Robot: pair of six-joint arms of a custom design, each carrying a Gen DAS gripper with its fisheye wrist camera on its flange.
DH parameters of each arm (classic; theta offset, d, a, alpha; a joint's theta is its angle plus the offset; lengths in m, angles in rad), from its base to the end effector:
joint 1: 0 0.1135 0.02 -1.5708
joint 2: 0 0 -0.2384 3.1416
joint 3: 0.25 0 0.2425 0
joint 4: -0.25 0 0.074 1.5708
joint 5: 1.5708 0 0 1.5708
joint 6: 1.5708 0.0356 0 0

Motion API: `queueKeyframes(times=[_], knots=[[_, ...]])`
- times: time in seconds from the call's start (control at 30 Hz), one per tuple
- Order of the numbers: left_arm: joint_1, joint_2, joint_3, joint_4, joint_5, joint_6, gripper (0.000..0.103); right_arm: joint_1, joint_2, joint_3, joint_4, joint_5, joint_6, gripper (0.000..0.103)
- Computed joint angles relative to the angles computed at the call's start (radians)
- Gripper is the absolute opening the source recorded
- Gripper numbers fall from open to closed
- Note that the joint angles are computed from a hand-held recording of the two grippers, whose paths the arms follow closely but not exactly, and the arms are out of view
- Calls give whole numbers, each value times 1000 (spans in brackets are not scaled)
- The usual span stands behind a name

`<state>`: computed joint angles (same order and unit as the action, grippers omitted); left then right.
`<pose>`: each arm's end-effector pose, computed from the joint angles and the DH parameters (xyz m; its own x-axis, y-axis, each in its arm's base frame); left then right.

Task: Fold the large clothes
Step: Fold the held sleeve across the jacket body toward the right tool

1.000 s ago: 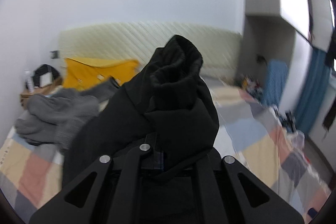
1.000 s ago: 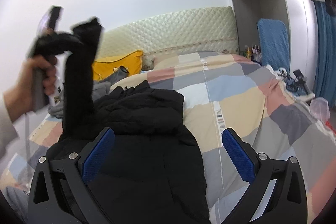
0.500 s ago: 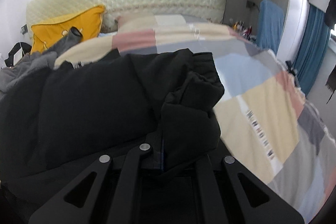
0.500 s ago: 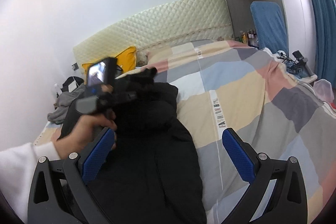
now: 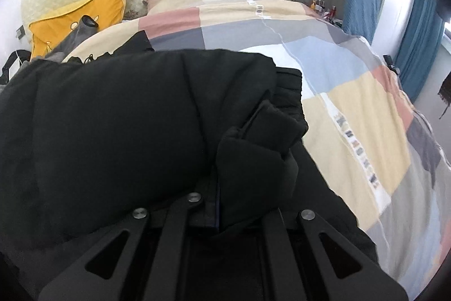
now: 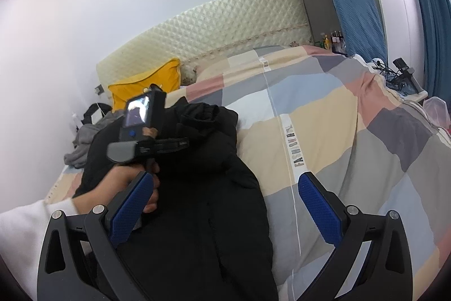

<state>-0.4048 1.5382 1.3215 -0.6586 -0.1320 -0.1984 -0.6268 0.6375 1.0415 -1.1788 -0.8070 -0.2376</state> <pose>0.3002 -0.1235 0.2759 -0.7535 0.1103 -0.6481 0.1677 0.9855 -0.0272 0.0891 -0.0328 0.3339 -0.5478 0.1957 -0.8134 -0.1453 0.9352 0.3229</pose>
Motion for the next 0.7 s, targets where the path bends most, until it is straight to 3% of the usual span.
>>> queueKeyframes(times=[0.27,0.4,0.47,0.5,0.57,0.63,0.7], knots=[[34,-169,-5,-168,135,-15,8,-47,-33,28,-49,-3,-40,103],[23,-197,14,-259,109,-4,14,-92,-46,56,-95,-30,-72,103],[-15,-234,-15,-260,24,5,18,-72,-60,63,-96,-9,-59,103],[-25,-246,-28,-256,-1,8,25,-56,-69,65,-98,5,-51,103],[-41,-268,-59,-257,-28,16,47,-39,-77,68,-112,13,-47,103],[-52,-296,-95,-253,-46,34,87,-28,-91,70,-121,27,-49,103],[-76,-368,-157,-214,-81,62,87,12,-116,60,-104,64,-26,103]])
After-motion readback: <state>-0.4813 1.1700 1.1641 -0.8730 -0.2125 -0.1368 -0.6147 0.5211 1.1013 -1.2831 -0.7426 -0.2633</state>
